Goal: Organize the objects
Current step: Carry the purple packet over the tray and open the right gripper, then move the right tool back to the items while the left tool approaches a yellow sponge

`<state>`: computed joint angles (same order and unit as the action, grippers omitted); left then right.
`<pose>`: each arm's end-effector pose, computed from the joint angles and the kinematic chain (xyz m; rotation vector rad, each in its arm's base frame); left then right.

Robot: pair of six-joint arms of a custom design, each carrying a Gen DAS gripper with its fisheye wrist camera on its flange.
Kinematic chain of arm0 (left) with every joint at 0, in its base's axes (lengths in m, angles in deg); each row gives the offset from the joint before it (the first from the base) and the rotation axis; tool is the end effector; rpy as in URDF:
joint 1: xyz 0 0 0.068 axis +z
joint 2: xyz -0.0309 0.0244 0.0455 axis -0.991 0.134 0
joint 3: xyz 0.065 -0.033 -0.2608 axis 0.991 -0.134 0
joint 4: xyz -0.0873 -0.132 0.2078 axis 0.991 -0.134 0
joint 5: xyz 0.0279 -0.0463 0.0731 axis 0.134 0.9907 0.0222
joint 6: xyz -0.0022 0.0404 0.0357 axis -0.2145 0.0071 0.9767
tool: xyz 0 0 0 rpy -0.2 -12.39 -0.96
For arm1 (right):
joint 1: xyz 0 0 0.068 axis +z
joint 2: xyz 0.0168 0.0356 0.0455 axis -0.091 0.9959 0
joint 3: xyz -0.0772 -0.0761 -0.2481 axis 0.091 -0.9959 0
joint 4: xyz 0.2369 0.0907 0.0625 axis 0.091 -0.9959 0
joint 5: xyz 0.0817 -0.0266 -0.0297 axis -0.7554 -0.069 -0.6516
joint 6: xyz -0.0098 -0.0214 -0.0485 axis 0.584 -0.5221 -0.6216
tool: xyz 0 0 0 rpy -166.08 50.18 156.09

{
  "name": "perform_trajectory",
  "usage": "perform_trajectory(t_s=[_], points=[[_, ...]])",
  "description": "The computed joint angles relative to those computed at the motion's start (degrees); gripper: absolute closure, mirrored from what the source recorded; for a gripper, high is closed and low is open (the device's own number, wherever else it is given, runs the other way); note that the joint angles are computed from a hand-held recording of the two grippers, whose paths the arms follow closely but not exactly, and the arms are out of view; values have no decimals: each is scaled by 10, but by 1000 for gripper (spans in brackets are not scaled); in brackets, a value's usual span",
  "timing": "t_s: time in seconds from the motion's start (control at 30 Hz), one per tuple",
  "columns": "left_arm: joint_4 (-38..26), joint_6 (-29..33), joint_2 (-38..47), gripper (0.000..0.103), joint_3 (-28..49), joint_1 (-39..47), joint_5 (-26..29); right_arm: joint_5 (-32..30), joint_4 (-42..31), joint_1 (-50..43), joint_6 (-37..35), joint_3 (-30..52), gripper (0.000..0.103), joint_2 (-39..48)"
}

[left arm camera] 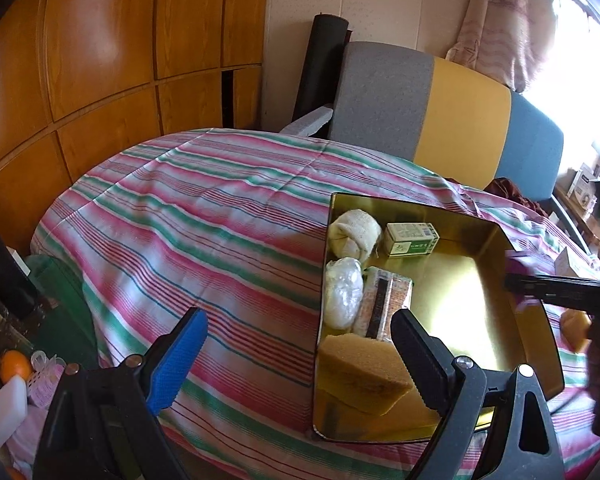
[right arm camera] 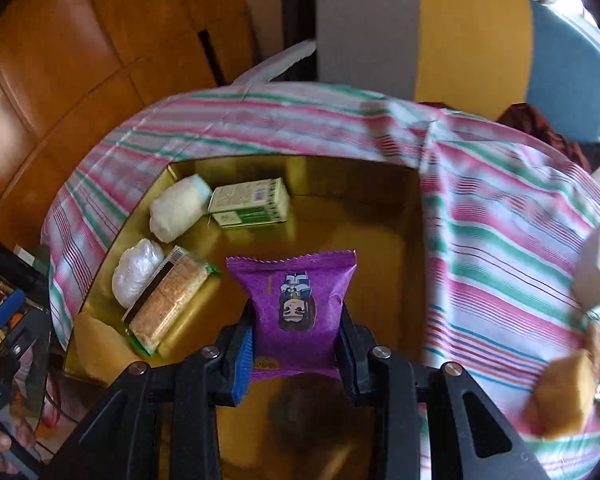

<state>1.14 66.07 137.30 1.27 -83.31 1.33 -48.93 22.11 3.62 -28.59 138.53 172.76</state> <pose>0.1866 0.0035 0.1956 -0.4177 2.2776 0.0642 0.3552 0.0639 0.1892 -0.4260 2.5965 0.3373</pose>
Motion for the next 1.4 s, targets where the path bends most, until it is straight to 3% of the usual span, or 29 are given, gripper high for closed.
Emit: perform_trajectory(t_s=[0.2, 0.27, 0.33, 0.6, 0.9, 1.13, 1.4], points=[[-2, 4, -7, 9, -7, 14, 2, 60, -50, 68, 52, 149, 67, 154], [-4, 5, -11, 10, -8, 12, -5, 35, -50, 76, 54, 172, 66, 175], [-3, 7, -14, 9, -10, 12, -9, 21, -46, 83, 57, 177, 56, 178], [-3, 5, -13, 9, -10, 11, -7, 28, 4, 85, 56, 100, 54, 113], [-17, -2, -23, 9, 0, -27, -27, 17, 33, 35, 6, -37, 54, -34], [-34, -17, -24, 9, 16, -79, -51, -17, 40, -82, -40, -143, 54, -133], [-42, -33, 4, 8, 44, -159, -92, -31, 32, -247, -122, -173, 54, -172]])
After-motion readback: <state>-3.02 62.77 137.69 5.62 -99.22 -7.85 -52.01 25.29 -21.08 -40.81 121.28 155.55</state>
